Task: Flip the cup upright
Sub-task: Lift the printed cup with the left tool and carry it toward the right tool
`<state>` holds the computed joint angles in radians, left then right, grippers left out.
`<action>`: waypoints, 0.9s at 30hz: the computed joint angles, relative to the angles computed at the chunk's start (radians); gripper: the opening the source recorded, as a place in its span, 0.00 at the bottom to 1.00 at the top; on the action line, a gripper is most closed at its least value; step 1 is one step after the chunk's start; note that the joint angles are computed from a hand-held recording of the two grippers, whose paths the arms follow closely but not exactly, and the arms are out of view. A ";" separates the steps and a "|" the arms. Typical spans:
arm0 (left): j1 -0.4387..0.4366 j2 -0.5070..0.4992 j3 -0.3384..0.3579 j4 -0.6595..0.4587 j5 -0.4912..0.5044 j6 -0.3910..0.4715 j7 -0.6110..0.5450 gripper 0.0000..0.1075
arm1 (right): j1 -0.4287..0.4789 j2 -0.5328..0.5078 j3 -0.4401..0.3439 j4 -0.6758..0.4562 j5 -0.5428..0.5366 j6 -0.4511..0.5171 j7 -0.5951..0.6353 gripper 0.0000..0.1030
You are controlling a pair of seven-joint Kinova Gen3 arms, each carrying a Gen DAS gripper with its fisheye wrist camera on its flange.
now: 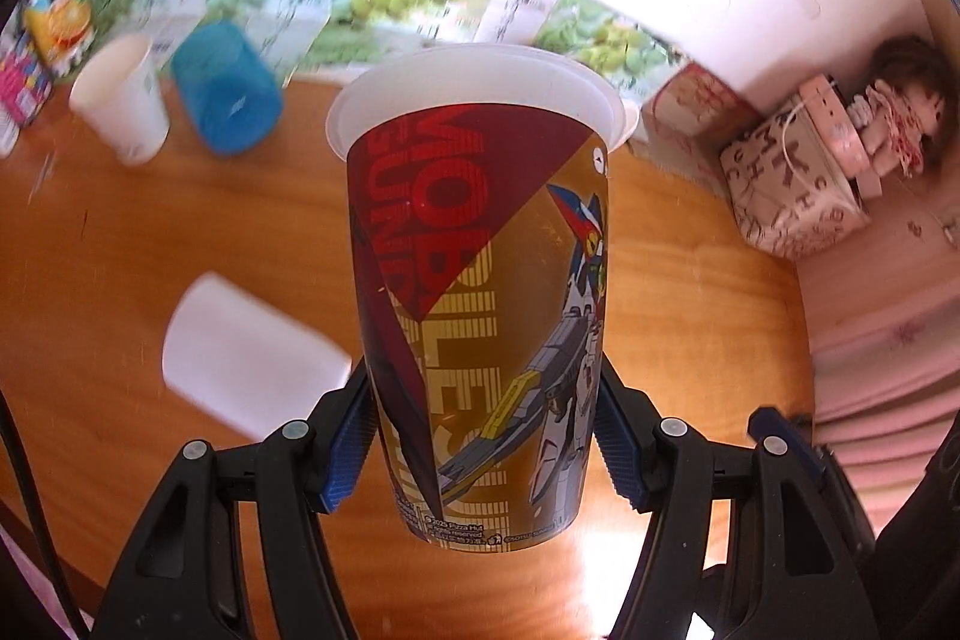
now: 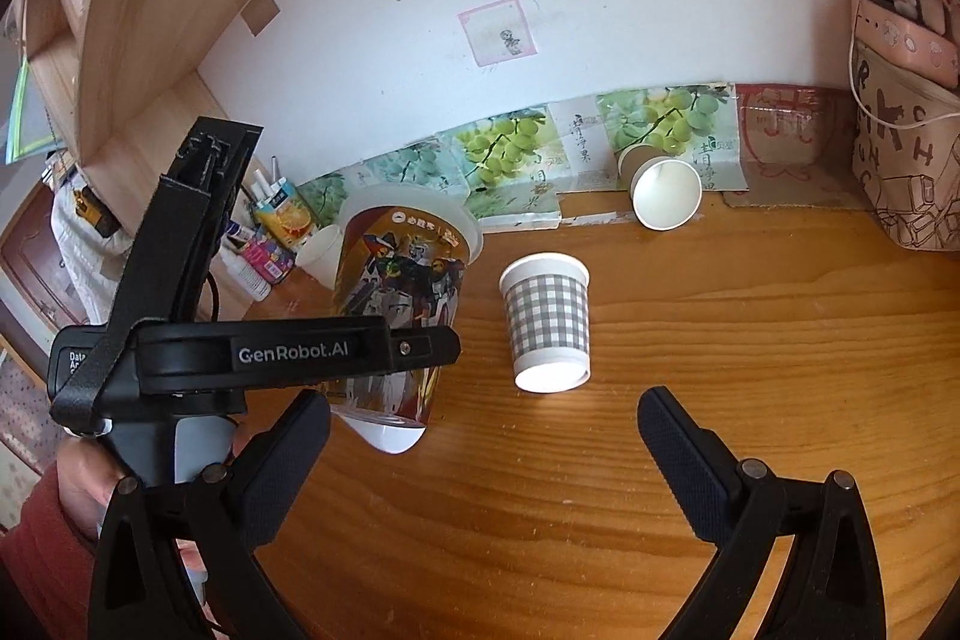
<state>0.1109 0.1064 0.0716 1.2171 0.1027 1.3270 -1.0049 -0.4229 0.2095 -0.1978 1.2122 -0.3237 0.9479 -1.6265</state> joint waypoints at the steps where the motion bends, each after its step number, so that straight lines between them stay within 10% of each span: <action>1: 0.002 -0.015 0.000 0.025 0.002 -0.007 0.005 0.64 | 0.001 -0.009 -0.004 0.009 -0.005 0.006 0.010 1.00; 27: 0.017 -0.137 0.023 0.339 0.105 -0.116 0.028 0.64 | 0.067 -0.091 0.039 0.166 -0.082 0.108 -0.001 1.00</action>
